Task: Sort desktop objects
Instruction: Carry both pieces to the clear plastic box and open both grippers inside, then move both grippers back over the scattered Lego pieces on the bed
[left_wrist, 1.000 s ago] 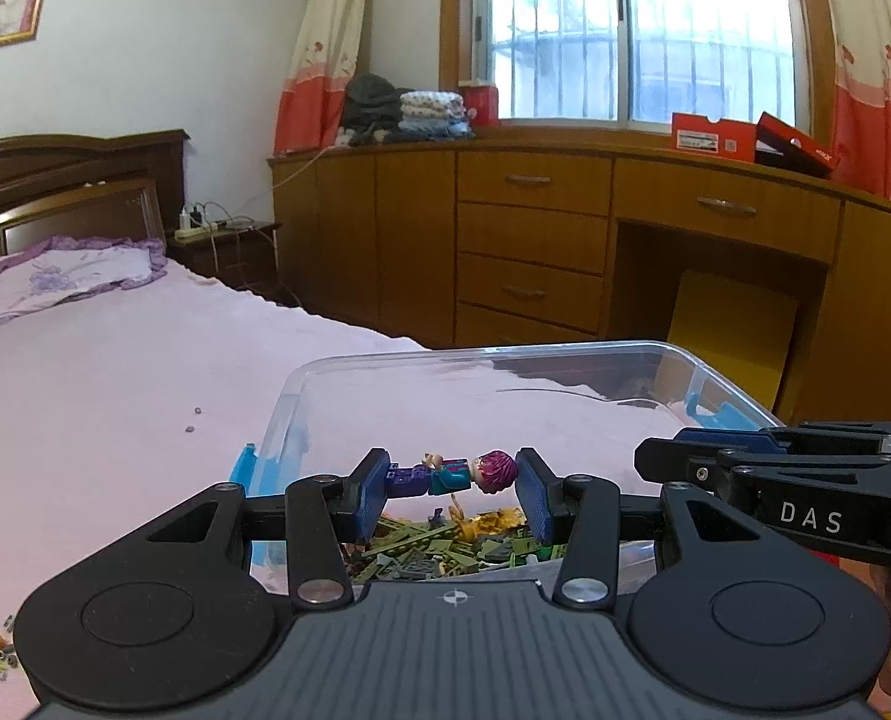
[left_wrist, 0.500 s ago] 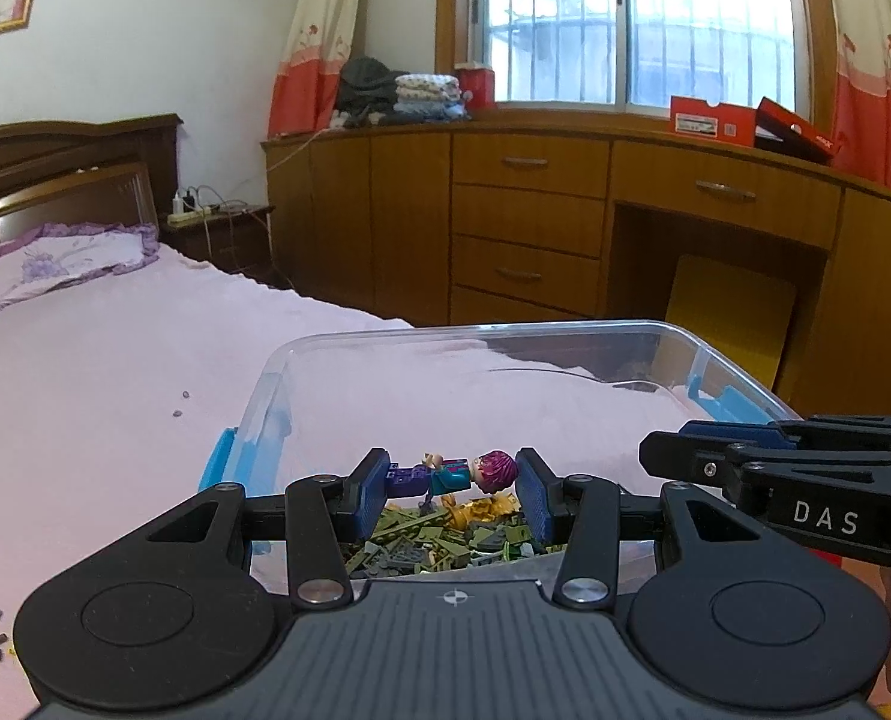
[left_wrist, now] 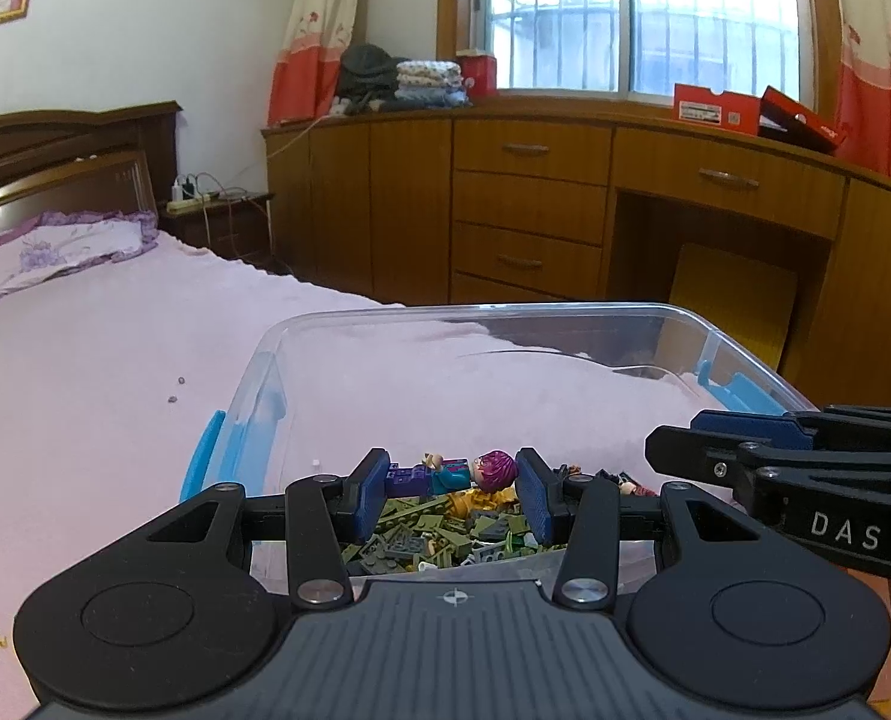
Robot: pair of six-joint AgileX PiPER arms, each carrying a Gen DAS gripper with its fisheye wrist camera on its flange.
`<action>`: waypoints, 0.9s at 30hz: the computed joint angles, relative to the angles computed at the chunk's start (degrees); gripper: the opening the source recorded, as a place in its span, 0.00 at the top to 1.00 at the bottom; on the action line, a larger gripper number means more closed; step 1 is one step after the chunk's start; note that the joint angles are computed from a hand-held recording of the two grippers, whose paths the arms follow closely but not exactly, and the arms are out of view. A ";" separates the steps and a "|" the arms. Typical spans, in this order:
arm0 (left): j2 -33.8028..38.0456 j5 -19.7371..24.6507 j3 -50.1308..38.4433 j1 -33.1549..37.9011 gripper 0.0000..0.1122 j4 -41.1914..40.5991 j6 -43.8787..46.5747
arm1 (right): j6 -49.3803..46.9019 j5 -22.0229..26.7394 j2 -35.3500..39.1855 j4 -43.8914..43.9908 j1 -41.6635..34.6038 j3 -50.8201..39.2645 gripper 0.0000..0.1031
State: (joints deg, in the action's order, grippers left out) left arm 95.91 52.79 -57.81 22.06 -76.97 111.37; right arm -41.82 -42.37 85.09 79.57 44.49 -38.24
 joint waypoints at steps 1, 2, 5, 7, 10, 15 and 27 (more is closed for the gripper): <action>0.04 -0.04 -0.02 -0.02 0.59 -0.01 0.01 | -0.15 -0.16 0.23 -0.01 0.14 -0.15 0.65; 0.07 -0.09 -0.02 -0.04 0.58 -0.02 0.03 | -0.44 -0.28 0.47 0.11 0.31 -0.40 0.64; 0.18 -0.22 -0.03 -0.09 0.58 -0.08 0.10 | -1.09 -0.64 1.09 0.31 0.76 -1.00 0.59; 0.25 -0.32 -0.04 -0.13 0.58 -0.12 0.15 | -1.26 -0.79 1.46 0.31 0.89 -1.30 0.57; 0.36 -0.45 -0.05 -0.19 0.57 -0.18 0.22 | -0.61 -0.71 1.70 -0.39 0.89 -1.30 0.55; 0.03 -1.10 0.53 0.25 0.46 -0.74 0.12 | 1.88 -1.99 2.55 -2.44 1.74 -0.77 0.48; -8.07 1.33 9.38 10.74 0.22 -5.62 8.35 | 17.34 -3.57 1.83 -21.24 1.72 5.97 0.20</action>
